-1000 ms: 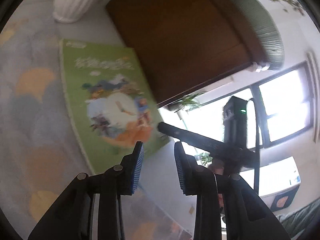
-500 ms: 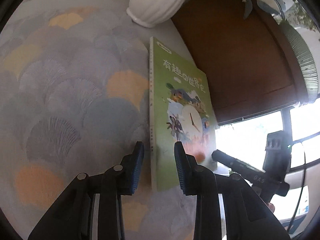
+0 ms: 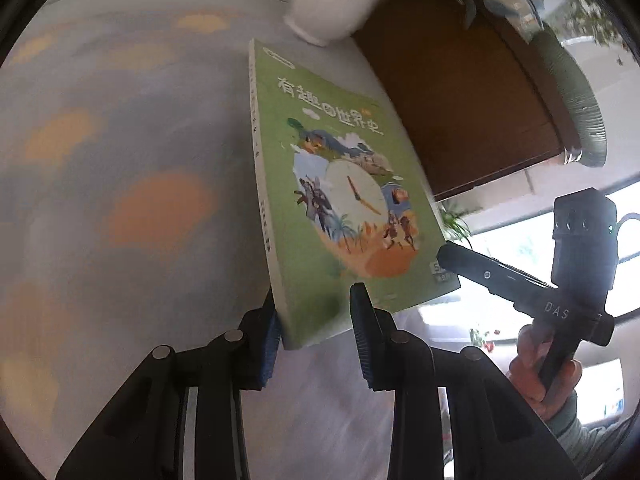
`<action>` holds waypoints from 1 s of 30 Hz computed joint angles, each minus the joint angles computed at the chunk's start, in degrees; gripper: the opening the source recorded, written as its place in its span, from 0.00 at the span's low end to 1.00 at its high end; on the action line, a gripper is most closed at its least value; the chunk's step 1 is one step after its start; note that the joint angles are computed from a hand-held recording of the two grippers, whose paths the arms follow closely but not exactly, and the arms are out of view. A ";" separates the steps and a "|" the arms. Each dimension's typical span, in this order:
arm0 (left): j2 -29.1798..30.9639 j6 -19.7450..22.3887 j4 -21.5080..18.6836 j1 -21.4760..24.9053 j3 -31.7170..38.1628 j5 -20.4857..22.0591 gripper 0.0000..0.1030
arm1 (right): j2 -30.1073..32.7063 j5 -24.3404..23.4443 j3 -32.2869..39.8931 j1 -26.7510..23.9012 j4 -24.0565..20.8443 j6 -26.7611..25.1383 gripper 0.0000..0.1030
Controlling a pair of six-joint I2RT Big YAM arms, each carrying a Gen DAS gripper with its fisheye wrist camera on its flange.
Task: Organize books
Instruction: 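Carry the green book with the right gripper toward the book stack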
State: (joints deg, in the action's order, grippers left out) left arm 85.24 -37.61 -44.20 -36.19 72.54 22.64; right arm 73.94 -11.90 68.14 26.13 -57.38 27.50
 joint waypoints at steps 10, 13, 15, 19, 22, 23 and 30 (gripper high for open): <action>-19.84 -10.21 -3.68 2.90 -20.32 0.05 0.28 | 4.22 -6.89 -0.15 12.79 0.64 1.62 0.40; -23.19 -13.59 -2.29 2.72 -22.49 -3.03 0.28 | 3.93 -6.94 -0.47 13.08 -0.18 2.18 0.40; -23.24 -14.13 -2.80 2.06 -21.74 -6.59 0.28 | 3.86 -4.94 -0.10 13.58 -0.26 2.46 0.40; -21.16 -13.80 -3.24 1.49 -19.08 -12.68 0.28 | 3.72 -2.28 0.12 14.24 -0.35 4.29 0.40; -19.62 -10.90 -5.37 2.51 -18.38 -12.08 0.24 | 4.39 -2.25 0.13 15.87 0.76 5.06 0.39; -21.06 -10.16 -6.58 2.21 -19.31 -12.69 0.24 | 4.24 -1.37 -0.21 16.58 1.15 4.92 0.39; -25.16 -13.01 -1.35 4.95 -22.52 -8.10 0.24 | 2.69 -4.34 -3.85 14.82 5.57 7.06 0.39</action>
